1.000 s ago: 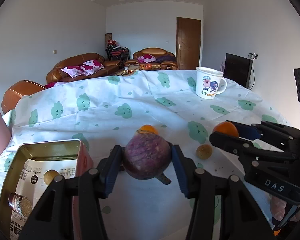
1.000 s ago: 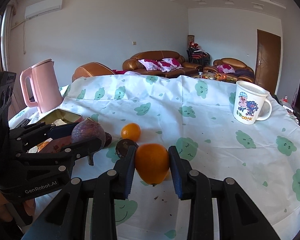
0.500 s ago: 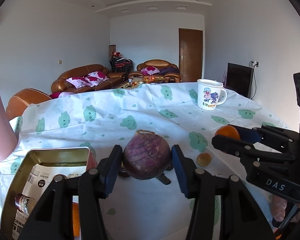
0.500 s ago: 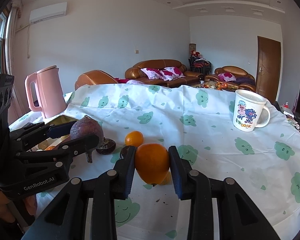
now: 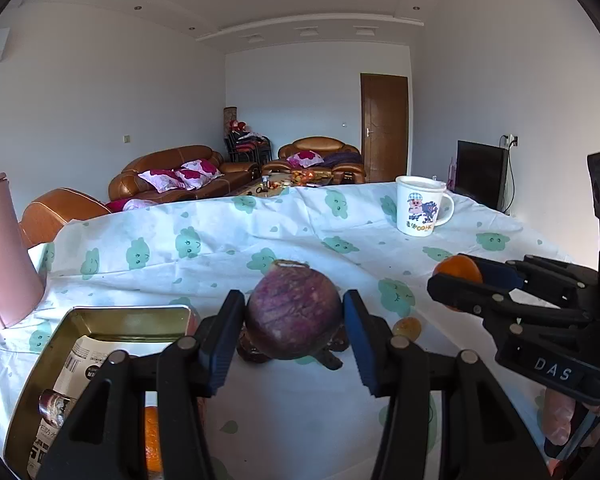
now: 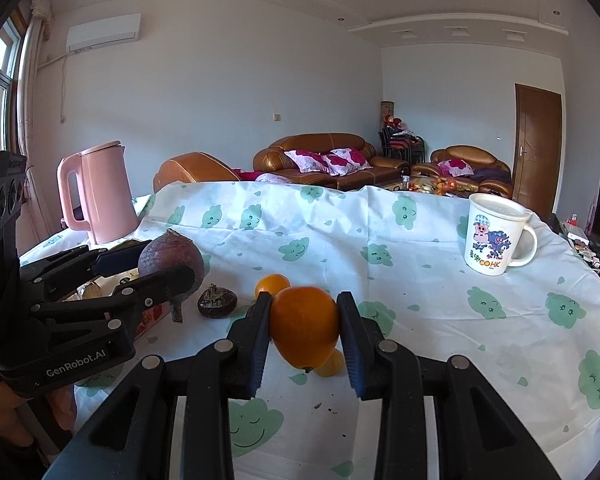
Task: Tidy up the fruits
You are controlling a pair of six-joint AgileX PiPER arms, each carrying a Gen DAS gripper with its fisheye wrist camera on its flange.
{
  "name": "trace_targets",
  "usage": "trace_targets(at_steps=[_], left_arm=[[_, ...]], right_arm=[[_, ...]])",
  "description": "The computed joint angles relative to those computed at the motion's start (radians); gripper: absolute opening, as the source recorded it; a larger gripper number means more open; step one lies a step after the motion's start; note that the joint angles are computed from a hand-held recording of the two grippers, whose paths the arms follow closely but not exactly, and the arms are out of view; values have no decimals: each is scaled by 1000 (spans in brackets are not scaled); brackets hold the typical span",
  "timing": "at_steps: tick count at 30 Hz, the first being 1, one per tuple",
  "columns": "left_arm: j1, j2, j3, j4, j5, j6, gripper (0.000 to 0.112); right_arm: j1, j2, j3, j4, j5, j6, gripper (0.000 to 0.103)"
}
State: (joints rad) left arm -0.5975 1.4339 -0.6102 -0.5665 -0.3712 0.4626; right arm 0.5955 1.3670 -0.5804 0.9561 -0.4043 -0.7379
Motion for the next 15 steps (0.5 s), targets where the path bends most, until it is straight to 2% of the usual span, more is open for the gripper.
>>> trace_targets(at_steps=[15], left_arm=[[-20,-33,57,30,-89,-47,53]], right_arm=[[31,-15,28,-39,-63,29,35]])
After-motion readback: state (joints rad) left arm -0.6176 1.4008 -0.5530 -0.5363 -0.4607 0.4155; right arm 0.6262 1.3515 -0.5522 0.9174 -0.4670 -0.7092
